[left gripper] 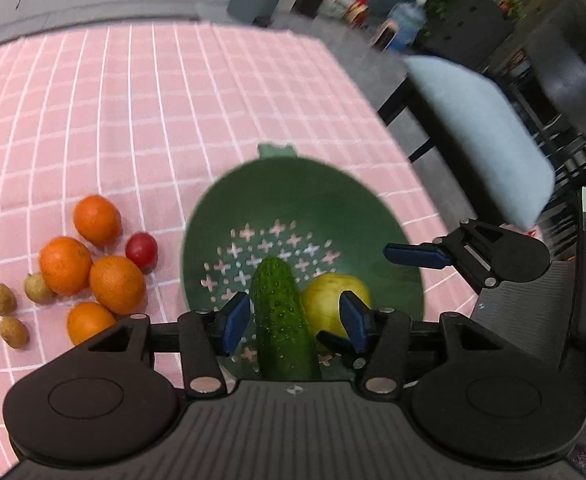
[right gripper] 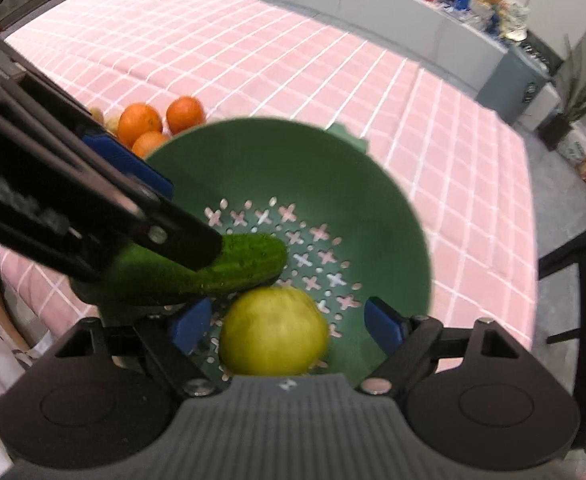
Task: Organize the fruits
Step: 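Grasp a brown kiwi with the left tool while the right tool grasps an orange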
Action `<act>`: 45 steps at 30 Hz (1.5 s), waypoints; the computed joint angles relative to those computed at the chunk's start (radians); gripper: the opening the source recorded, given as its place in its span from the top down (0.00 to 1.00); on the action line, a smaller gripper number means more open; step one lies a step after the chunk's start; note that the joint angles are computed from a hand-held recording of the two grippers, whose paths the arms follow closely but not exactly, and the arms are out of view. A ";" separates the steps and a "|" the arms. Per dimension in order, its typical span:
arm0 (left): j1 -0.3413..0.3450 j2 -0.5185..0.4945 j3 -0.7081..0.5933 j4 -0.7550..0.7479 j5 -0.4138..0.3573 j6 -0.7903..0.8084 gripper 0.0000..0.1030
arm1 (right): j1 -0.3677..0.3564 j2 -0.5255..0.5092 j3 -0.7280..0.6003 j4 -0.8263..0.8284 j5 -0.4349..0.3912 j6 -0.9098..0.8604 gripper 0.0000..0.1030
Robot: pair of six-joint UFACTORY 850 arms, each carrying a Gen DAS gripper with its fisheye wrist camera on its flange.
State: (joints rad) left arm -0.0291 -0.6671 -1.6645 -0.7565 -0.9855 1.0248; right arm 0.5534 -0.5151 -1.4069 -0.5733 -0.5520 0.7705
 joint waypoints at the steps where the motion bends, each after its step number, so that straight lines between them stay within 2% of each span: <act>1: 0.009 0.010 0.007 -0.019 -0.002 0.020 0.41 | 0.007 0.010 0.006 -0.044 -0.006 0.054 0.22; 4: 0.044 0.040 0.024 -0.081 -0.002 0.100 0.41 | 0.034 0.053 0.042 -0.221 -0.018 0.317 0.21; 7: 0.079 0.061 0.031 -0.121 0.007 0.157 0.41 | 0.058 0.099 0.093 -0.414 0.040 0.623 0.21; 10: 0.116 0.074 0.036 -0.159 0.022 0.213 0.41 | 0.098 0.103 0.100 -0.624 0.037 0.881 0.21; 14: 0.155 0.091 0.065 -0.208 0.096 0.314 0.41 | 0.154 0.049 0.052 -0.812 -0.018 1.080 0.21; 17: 0.184 0.085 0.071 -0.222 0.135 0.339 0.41 | 0.177 -0.003 0.000 -0.855 -0.011 1.147 0.21; 24: 0.232 0.047 0.085 -0.207 0.180 0.334 0.45 | 0.231 -0.162 -0.167 -0.817 -0.068 1.150 0.31; 28: 0.244 0.012 0.071 -0.170 0.190 0.286 0.52 | 0.242 -0.248 -0.268 -0.742 -0.087 1.045 0.45; 33: 0.243 -0.041 0.040 -0.147 0.188 0.211 0.55 | 0.241 -0.328 -0.359 -0.639 -0.088 0.899 0.53; 39: 0.232 -0.081 0.014 -0.090 0.200 0.150 0.55 | 0.231 -0.383 -0.416 -0.545 -0.100 0.793 0.53; 45: 0.219 -0.104 -0.004 -0.083 0.210 0.138 0.55 | 0.230 -0.414 -0.447 -0.530 -0.130 0.751 0.53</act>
State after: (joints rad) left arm 0.1896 -0.7712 -1.6681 -0.8393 -0.7752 1.1626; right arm 0.7830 -0.9288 -1.8537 -1.1037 -0.6821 1.5215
